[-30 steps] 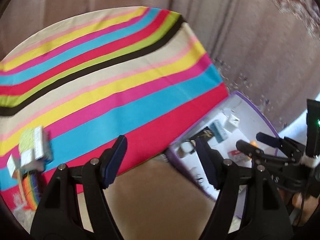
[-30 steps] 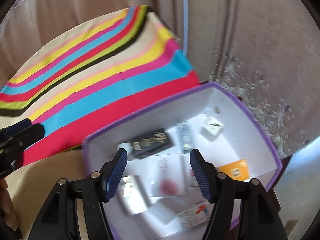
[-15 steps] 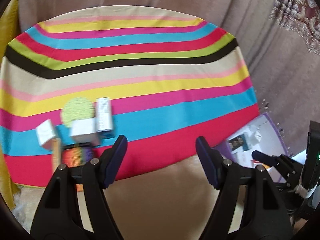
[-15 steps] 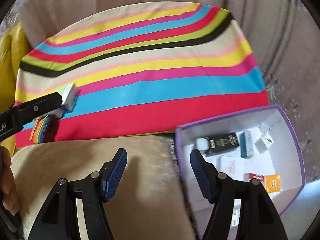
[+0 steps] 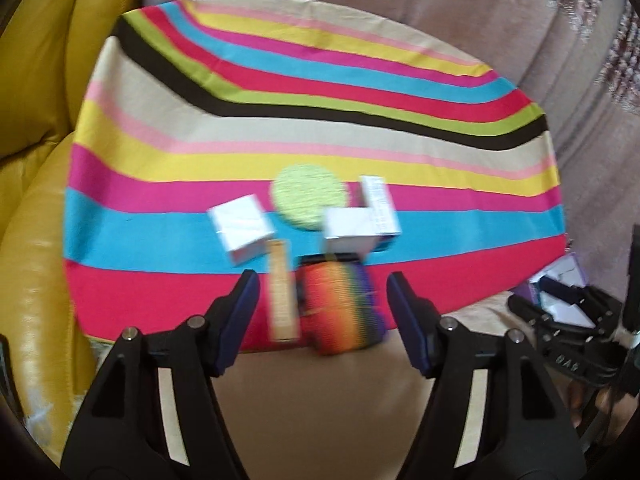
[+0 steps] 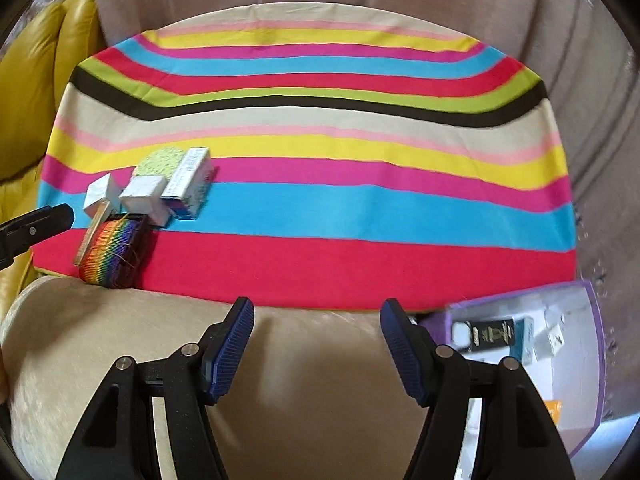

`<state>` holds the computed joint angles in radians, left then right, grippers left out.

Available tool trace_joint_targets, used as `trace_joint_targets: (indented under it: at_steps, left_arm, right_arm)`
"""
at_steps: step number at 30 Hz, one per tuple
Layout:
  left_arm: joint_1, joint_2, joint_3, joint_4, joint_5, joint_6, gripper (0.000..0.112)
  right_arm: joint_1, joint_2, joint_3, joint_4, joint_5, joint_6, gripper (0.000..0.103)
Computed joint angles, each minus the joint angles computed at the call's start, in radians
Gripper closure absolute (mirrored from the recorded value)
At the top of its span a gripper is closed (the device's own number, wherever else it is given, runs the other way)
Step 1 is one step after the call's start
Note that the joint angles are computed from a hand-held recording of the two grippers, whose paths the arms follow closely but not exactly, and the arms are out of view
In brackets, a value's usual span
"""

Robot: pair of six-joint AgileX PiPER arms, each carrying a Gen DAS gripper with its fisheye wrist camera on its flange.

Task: Organize objects
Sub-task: 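Move both tools back over the remaining items on the cloth, then grasp the white cube box with the left tool while the right tool grasps the white-blue box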

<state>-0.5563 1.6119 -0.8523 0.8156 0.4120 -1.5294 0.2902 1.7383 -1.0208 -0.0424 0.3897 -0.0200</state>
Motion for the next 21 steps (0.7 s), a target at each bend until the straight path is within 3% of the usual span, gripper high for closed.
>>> trace_joint_targets:
  at_steps: [3, 10, 19, 21]
  left_arm:
    - [0.051, 0.000, 0.019, -0.032, 0.003, 0.058, 0.046]
    - [0.178, 0.074, -0.003, -0.226, -0.018, 0.361, 0.051]
    - [0.283, 0.211, -0.129, -0.470, -0.006, 0.795, 0.051]
    - [0.284, 0.235, -0.160, -0.462, 0.004, 0.822, 0.051]
  right_arm:
    - [0.041, 0.036, -0.045, -0.038, 0.007, 0.038, 0.036]
    - [0.113, 0.141, -0.178, -0.050, 0.069, 0.041, 0.036]
    - [0.148, 0.245, -0.324, -0.024, 0.145, 0.008, 0.036]
    - [0.156, 0.266, -0.349, -0.019, 0.156, -0.003, 0.036]
